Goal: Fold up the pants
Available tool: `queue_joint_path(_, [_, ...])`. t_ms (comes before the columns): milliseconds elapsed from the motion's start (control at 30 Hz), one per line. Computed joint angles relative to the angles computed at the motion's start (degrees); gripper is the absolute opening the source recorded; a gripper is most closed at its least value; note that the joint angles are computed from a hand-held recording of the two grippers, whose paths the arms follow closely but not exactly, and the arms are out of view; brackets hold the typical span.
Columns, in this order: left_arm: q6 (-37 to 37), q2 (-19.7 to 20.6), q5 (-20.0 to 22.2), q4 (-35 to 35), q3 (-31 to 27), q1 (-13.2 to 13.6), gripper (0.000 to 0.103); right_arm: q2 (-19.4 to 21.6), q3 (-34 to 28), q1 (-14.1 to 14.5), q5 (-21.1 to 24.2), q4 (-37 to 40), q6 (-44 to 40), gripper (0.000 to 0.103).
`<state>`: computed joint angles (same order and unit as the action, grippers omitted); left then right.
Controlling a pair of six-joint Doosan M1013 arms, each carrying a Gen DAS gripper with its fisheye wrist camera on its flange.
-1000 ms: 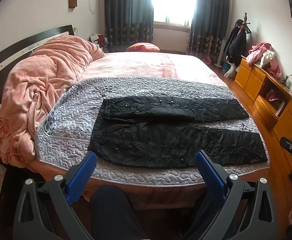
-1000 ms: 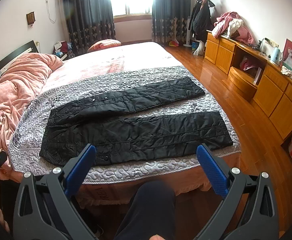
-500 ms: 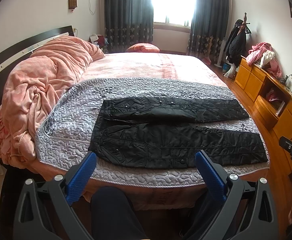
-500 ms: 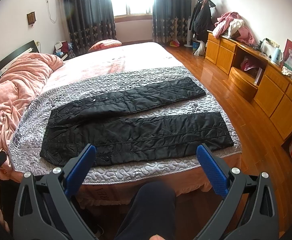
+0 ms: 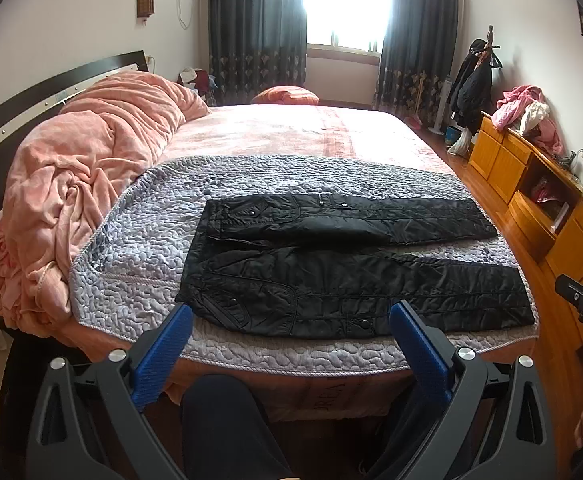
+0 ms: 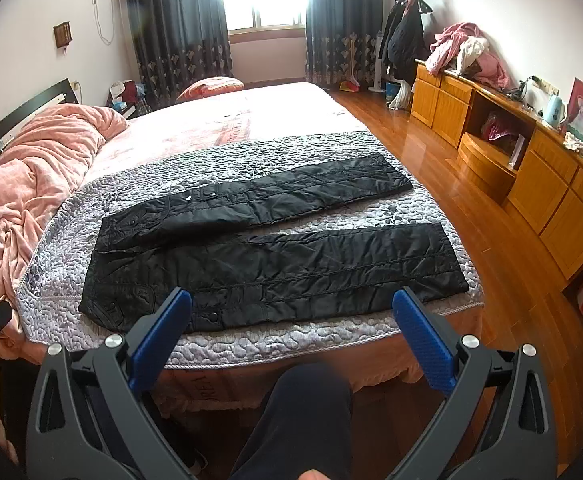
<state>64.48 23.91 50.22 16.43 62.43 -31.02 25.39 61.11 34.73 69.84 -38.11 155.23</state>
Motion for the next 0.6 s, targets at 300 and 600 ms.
queue_joint_path(300, [0.04,0.12,0.0,-0.09,-0.11,0.11,0.099,0.24,-0.26,-0.14,0.01,0.4,-0.29,0.1])
queue_joint_path(600, [0.22,0.4,0.06,-0.41,-0.12,0.34,0.099,0.32,-0.24,-0.22,0.01,0.68,-0.21,0.1])
